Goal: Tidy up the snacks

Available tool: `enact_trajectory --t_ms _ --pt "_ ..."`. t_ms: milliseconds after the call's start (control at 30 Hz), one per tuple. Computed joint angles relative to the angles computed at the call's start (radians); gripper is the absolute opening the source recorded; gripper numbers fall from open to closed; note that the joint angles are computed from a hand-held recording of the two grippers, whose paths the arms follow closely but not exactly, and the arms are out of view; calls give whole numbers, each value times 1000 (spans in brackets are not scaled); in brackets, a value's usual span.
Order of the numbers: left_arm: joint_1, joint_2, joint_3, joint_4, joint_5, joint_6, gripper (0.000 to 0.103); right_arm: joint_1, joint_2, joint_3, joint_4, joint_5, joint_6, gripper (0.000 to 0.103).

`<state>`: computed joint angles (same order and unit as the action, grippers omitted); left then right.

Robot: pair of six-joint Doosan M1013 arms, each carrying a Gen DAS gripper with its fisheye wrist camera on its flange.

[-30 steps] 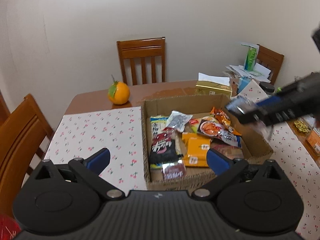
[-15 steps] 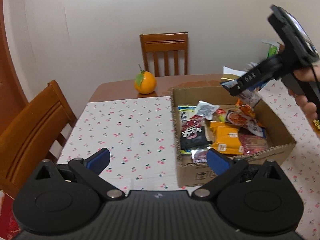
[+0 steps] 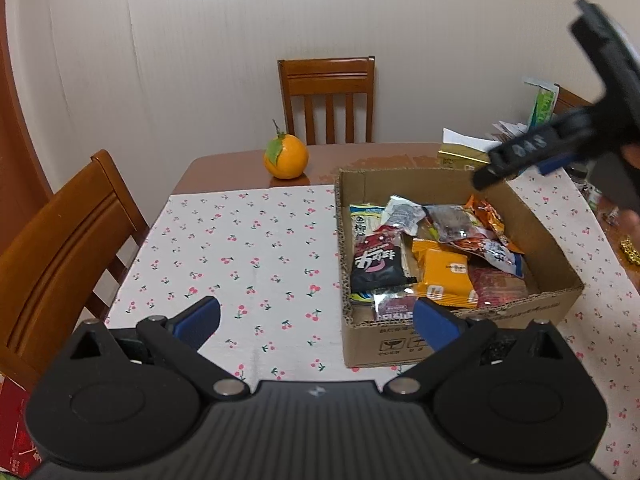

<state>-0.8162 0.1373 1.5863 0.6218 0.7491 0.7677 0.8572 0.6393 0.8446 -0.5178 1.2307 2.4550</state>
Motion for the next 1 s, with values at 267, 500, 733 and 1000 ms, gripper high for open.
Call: enact_trajectory --t_ms 267,500,733,1000 --pt "-10 4 -51 -74 50 32 102 78 -8 -14 -18 266 171 103" --pt "-28 13 -136 -173 192 89 102 141 -36 -3 -34 352 291 103" --pt "-43 7 -161 -185 223 108 102 176 -52 -22 -109 350 315 103" --pt "-47 4 -167 -182 232 114 102 181 -57 -26 -122 343 331 103"
